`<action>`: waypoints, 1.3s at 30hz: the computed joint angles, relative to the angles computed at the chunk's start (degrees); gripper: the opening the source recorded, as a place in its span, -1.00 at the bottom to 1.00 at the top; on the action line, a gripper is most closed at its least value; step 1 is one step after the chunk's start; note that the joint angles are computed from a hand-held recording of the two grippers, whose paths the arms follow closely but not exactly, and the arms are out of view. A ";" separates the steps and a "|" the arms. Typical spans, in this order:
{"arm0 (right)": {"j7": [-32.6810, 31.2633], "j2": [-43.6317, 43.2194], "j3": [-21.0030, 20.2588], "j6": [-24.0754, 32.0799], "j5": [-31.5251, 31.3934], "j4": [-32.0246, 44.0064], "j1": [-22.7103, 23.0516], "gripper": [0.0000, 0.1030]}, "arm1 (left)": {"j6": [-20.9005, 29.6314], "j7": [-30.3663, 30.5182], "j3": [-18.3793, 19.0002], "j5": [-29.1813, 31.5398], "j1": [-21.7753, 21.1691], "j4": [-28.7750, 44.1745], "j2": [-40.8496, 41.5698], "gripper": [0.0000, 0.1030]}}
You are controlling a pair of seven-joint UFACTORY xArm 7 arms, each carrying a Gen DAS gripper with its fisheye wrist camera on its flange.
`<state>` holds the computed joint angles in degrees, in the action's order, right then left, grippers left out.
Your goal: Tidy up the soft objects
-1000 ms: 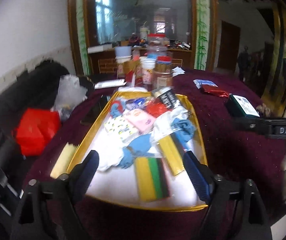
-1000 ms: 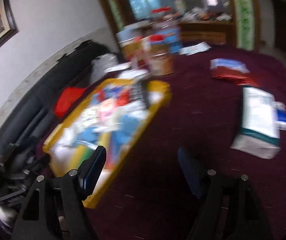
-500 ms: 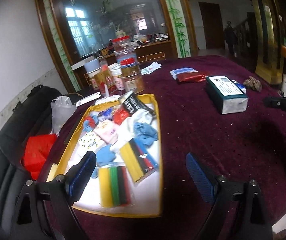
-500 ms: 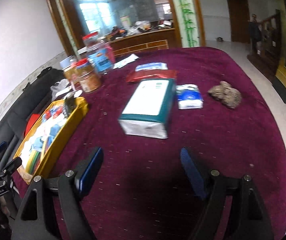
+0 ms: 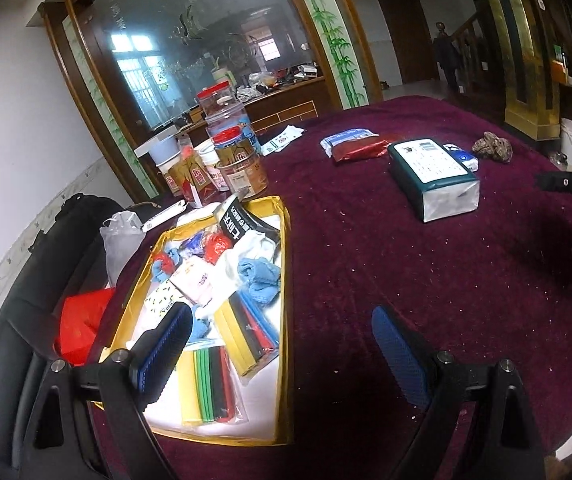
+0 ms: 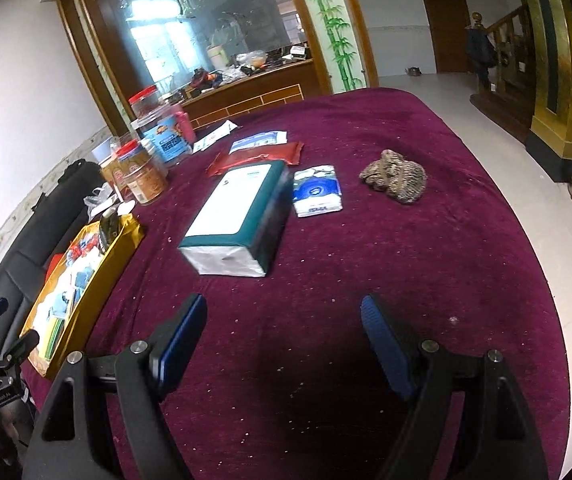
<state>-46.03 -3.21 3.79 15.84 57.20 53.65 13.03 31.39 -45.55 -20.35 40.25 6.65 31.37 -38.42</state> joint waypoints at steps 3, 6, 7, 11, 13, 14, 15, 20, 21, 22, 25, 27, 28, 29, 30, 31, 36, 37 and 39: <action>0.13 0.42 -0.34 0.22 0.61 0.46 -0.50 0.53 | 0.34 -0.05 -0.19 0.04 -0.09 0.35 0.69 0.82; 0.77 0.92 -0.42 0.12 0.36 0.95 -1.16 0.53 | 0.32 -0.06 0.05 0.10 -0.33 0.66 1.42 0.82; 0.98 1.14 -0.46 0.11 0.33 1.18 -1.40 0.53 | 0.21 -0.21 0.03 0.13 -0.39 0.81 1.75 0.82; 4.12 2.69 -0.45 -1.19 -0.77 3.02 -2.62 0.53 | -4.41 2.38 3.40 -2.90 -3.75 0.36 2.91 0.82; 7.48 4.10 -0.52 -2.15 -2.48 4.67 -3.61 0.55 | -7.33 5.65 5.72 -6.63 -6.39 0.18 3.93 0.82; 9.65 4.96 -0.53 -2.67 -4.18 5.48 -4.18 0.58 | -8.70 8.05 7.51 -9.63 -8.47 0.36 5.06 0.82; 12.42 5.77 -0.55 -3.20 -6.66 6.14 -4.74 0.59 | -10.18 10.57 9.30 -12.82 -10.55 0.60 6.41 0.82; 31.15 11.53 -2.28 -2.10 -26.69 11.35 -6.64 0.59 | -14.16 17.92 11.80 -22.70 -14.77 1.84 11.82 0.82; 34.37 13.00 -2.87 -1.59 -30.56 12.98 -6.47 0.59 | -15.27 19.77 12.66 -24.80 -15.99 1.61 12.33 0.82; 37.33 14.50 -3.53 -1.06 -34.27 14.75 -6.14 0.59 | -16.10 21.32 13.08 -26.38 -16.68 1.40 12.61 0.82; 48.24 20.32 -7.60 0.97 -47.45 22.11 -2.99 0.59 | -17.99 25.86 14.03 -30.15 -18.21 0.88 13.09 0.82; 51.99 23.76 -8.43 2.96 -52.14 26.99 -2.14 0.59 | -18.45 29.20 15.29 -32.64 -19.33 0.62 13.02 0.82; 53.32 25.78 -8.19 4.46 -53.48 30.17 -2.11 0.59 | -18.93 30.51 15.63 -33.57 -19.44 0.42 13.13 0.82; 53.01 26.86 -6.64 5.08 -53.30 32.01 -3.09 0.59 | -19.29 31.44 15.75 -34.42 -19.39 0.18 13.06 0.82; 51.68 27.76 -4.37 5.48 -52.67 33.58 -4.42 0.59 | -19.66 32.70 16.36 -35.53 -19.76 -0.09 13.06 0.82; 49.34 29.07 -1.82 6.43 -52.57 35.84 -5.37 0.59 | -19.91 34.04 17.11 -36.76 -20.30 -0.27 13.15 0.82; 47.28 36.42 -1.23 15.03 -59.00 47.65 -0.98 0.59 | -20.89 40.36 20.93 -43.86 -23.67 -0.12 14.85 0.82; 47.93 38.71 -2.05 17.20 -60.75 50.98 0.43 0.59 | -20.88 41.27 21.26 -45.04 -23.99 -0.03 15.08 0.82; 49.52 43.12 -3.39 21.69 -63.03 57.41 2.24 0.58 | -20.76 43.35 22.15 -47.50 -24.92 0.01 15.35 0.82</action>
